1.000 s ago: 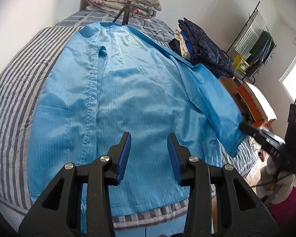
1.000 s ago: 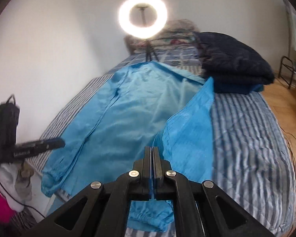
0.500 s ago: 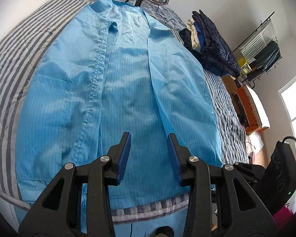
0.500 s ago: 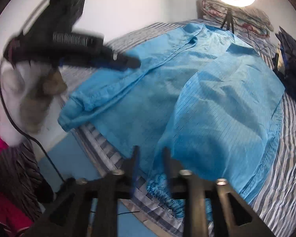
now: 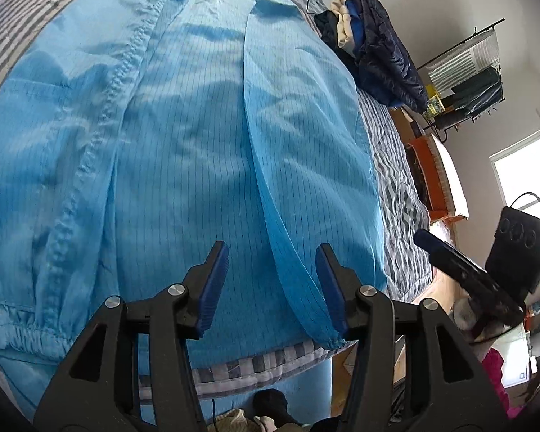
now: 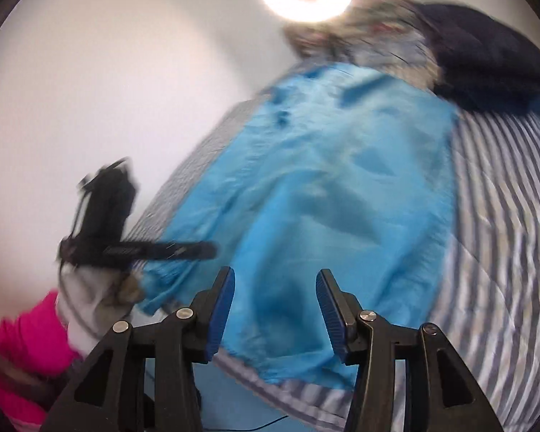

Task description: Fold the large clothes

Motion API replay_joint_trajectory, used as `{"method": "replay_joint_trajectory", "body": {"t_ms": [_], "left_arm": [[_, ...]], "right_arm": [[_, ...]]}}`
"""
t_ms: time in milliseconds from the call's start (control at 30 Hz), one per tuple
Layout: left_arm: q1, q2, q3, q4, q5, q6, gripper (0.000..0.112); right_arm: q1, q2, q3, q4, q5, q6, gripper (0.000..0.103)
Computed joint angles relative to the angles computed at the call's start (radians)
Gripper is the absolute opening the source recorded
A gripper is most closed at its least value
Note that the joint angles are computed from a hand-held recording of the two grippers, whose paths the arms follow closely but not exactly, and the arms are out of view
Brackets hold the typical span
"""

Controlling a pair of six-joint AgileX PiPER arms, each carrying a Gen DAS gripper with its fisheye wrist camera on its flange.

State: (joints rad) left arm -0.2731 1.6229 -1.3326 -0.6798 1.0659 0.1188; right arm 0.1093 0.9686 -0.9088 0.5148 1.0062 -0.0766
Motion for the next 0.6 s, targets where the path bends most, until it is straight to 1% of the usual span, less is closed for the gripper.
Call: {"method": "replay_joint_trajectory", "body": {"t_ms": [100,167,233,267,300,333,367,400,433,500,600], "left_arm": [[-0.021,0.016,0.006,-0.005,-0.002,-0.002,0.051],[-0.038,0.023,0.006,-0.001,-0.005,-0.005,0.050],[-0.057,0.033,-0.002,0.021,-0.004,-0.012,0.036],[-0.067,0.042,-0.013,0.036,0.002,-0.017,0.022],[-0.081,0.046,-0.017,0.057,0.001,-0.024,0.014],[-0.092,0.050,-0.017,0.072,-0.007,-0.028,0.012],[-0.101,0.053,-0.017,0.084,-0.012,-0.032,0.007],[-0.106,0.056,-0.014,0.091,-0.016,-0.032,0.005],[-0.105,0.058,-0.010,0.095,-0.019,-0.027,0.005],[-0.113,0.061,-0.003,0.105,-0.031,-0.036,0.004],[-0.127,0.056,0.004,0.111,-0.038,-0.035,0.003]], "right_arm": [[-0.152,0.058,0.039,0.067,0.014,-0.042,0.043],[-0.239,0.113,0.056,0.156,0.032,-0.119,0.043],[-0.285,0.165,0.066,0.218,0.052,-0.171,0.043],[-0.279,0.186,0.065,0.214,0.040,-0.163,0.043],[-0.270,0.204,0.066,0.211,0.029,-0.161,0.043],[-0.261,0.219,0.069,0.212,0.016,-0.157,0.042],[-0.275,0.230,0.073,0.226,0.018,-0.171,0.030],[-0.288,0.245,0.078,0.251,0.021,-0.188,0.020],[-0.303,0.252,0.084,0.273,0.021,-0.197,0.017],[-0.336,0.244,0.096,0.301,0.017,-0.210,0.003],[-0.391,0.205,0.103,0.303,0.028,-0.215,0.000]]}}
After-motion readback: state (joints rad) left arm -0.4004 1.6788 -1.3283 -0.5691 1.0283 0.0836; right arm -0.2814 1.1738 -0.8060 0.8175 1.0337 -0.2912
